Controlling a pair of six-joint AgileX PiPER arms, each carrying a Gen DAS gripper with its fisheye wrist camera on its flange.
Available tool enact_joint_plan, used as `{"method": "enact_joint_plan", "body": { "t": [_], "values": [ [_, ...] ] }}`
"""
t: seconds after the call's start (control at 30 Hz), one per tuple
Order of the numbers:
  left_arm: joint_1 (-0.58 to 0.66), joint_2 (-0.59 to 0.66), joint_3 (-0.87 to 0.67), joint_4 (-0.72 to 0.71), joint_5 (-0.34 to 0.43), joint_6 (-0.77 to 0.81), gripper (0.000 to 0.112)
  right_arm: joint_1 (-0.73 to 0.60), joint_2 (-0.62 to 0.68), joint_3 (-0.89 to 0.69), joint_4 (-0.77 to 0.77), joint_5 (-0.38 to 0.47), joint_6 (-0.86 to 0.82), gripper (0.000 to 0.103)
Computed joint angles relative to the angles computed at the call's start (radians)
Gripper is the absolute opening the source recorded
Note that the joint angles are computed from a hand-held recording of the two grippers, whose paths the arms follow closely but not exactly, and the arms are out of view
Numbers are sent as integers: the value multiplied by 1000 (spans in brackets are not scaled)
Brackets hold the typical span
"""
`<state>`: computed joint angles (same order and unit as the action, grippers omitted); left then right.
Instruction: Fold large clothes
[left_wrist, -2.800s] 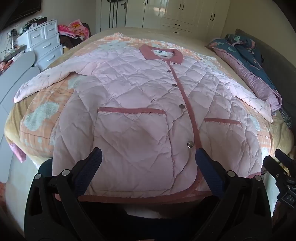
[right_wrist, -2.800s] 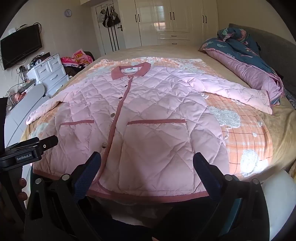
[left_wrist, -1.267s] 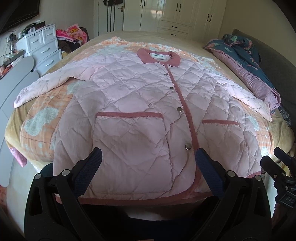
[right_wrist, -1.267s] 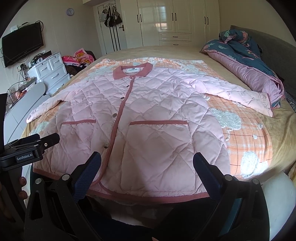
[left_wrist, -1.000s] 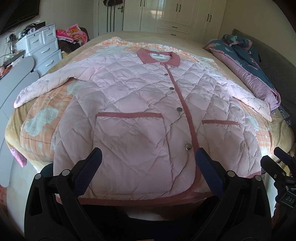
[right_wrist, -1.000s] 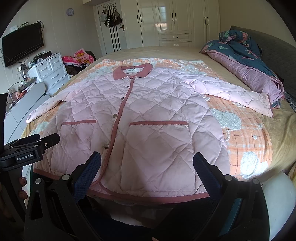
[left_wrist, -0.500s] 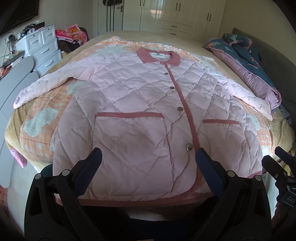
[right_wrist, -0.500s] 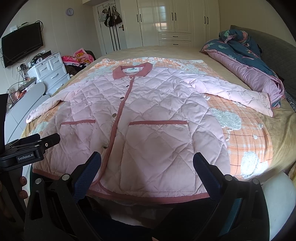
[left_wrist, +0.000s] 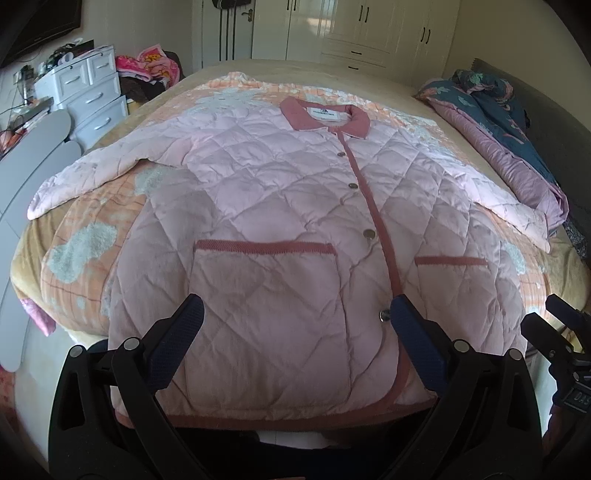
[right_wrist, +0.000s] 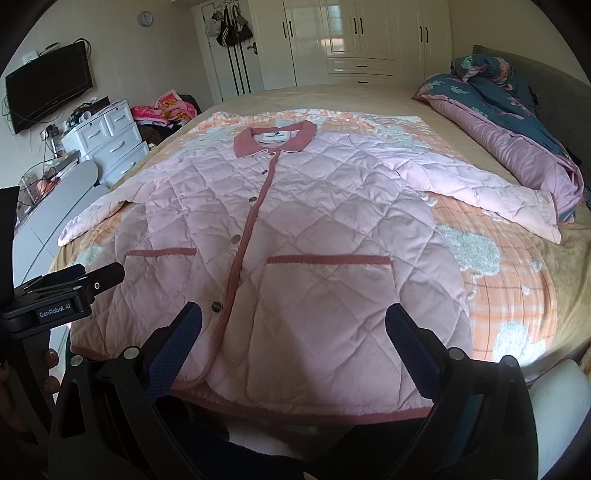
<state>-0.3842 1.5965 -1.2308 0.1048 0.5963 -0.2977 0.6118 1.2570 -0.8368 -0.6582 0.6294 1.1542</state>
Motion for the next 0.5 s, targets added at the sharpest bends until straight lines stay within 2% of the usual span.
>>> {"method": "enact_joint_plan", "body": {
  "t": [0.2,0.5],
  "values": [
    [22,54,-102,-13,50,8,95,-97,49,-82,122,-41,-178,99],
    [47,146,-276,-77,127,53,95,-216,142,-223,313,-55,-423,99]
  ]
}}
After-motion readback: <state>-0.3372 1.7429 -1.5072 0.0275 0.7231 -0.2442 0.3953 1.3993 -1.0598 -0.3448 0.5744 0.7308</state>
